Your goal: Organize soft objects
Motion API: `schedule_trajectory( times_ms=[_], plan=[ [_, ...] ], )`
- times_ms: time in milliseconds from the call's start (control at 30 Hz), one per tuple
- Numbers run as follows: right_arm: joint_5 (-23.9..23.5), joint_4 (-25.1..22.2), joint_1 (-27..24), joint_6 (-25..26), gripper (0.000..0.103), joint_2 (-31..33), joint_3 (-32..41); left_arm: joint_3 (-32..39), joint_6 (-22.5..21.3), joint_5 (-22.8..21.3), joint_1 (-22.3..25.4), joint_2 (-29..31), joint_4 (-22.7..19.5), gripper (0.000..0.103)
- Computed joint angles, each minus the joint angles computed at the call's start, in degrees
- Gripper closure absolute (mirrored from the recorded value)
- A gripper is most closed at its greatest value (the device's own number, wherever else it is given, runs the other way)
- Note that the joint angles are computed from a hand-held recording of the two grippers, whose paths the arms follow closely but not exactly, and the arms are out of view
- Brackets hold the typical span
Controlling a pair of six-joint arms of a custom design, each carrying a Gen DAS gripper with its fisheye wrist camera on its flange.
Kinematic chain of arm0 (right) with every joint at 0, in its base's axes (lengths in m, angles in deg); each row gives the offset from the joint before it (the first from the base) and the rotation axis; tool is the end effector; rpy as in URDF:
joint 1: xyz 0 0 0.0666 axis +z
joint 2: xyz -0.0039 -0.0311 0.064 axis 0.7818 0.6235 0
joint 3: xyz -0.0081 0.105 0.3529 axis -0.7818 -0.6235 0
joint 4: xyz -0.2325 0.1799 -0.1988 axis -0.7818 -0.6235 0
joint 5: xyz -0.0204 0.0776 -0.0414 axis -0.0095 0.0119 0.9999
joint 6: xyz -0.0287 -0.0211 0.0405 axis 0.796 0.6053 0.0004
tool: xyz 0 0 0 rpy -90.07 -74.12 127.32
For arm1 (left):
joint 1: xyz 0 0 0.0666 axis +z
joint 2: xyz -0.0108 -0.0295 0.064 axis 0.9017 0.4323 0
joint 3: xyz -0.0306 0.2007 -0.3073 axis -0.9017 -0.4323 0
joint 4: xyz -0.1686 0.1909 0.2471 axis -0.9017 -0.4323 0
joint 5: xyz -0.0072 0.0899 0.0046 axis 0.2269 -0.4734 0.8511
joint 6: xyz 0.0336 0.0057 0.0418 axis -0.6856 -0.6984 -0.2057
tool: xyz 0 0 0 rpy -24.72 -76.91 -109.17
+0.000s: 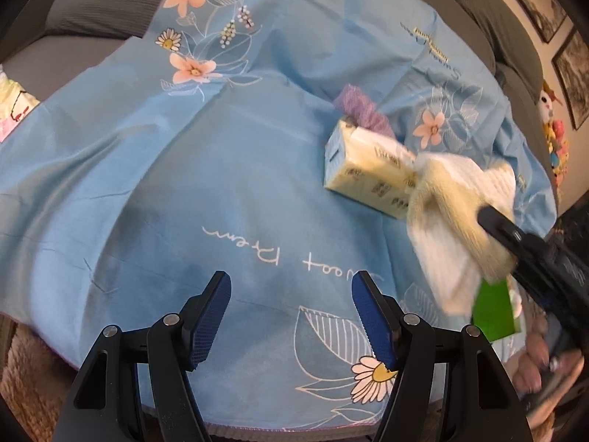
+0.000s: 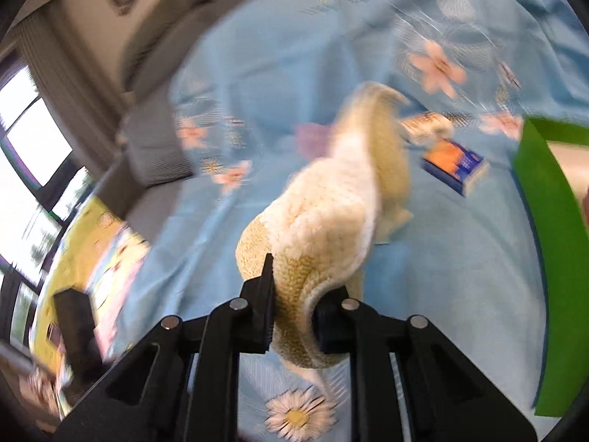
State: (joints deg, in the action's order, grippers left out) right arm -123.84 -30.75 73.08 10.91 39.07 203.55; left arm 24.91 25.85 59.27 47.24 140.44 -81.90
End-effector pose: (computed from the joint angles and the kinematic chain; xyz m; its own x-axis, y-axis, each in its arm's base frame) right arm 0.5292 0.2316 0.5010 -0.7085 -0.2184 -0.6711 -0.6285 0.6279 0.4591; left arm 0.3605 -0.1067 0.5230 -0.6250 -0.6002 -0.4991 -0.4177 0.7973 -0.4357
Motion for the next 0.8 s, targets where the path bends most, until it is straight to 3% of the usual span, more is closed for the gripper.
schedule_trajectory(
  times_ms=[100, 200, 367, 467, 500, 533, 633, 800],
  plan=[
    [-3.19, -2.72, 0.79, 5.95, 0.086, -1.91, -1.56, -0.01, 0.11, -0.17, 0.07, -0.67, 0.65, 0.034],
    [-4.75, -10.36, 2.11, 10.64, 0.086, 0.25, 0.41, -0.13, 0.12, -0.13, -0.1, -1.05, 1.07, 0.034],
    [1.18, -19.67, 4.59, 15.27, 0.082, 4.28, 3.33, -0.73, -0.84, 2.32, 0.08, -0.05, 1.33, 0.034],
    [4.04, -22.32, 4.45, 14.01, 0.063, 6.29, 5.32, -1.69, -0.18, 4.97, 0.36, 0.81, 1.85, 0.034],
    [4.69, -23.19, 4.13, 13.69, 0.04, 7.18, 6.92, -1.8, -0.06, 5.36, 0.34, 1.1, 1.79, 0.034],
    [5.64, -22.96, 3.82, 13.13, 0.022, 7.15, 7.08, -1.88, -0.06, 5.67, 0.28, 1.37, 1.81, 0.034],
    [8.44, -18.96, 3.01, 11.07, 0.021, 4.89, 4.55, -1.91, -0.39, 6.12, -0.27, 1.9, 2.1, 0.034],
    [6.74, -14.22, 0.78, 7.19, 0.014, 4.72, 6.37, -1.53, -0.69, 6.9, -1.14, 2.84, 2.93, 0.034]
  ],
)
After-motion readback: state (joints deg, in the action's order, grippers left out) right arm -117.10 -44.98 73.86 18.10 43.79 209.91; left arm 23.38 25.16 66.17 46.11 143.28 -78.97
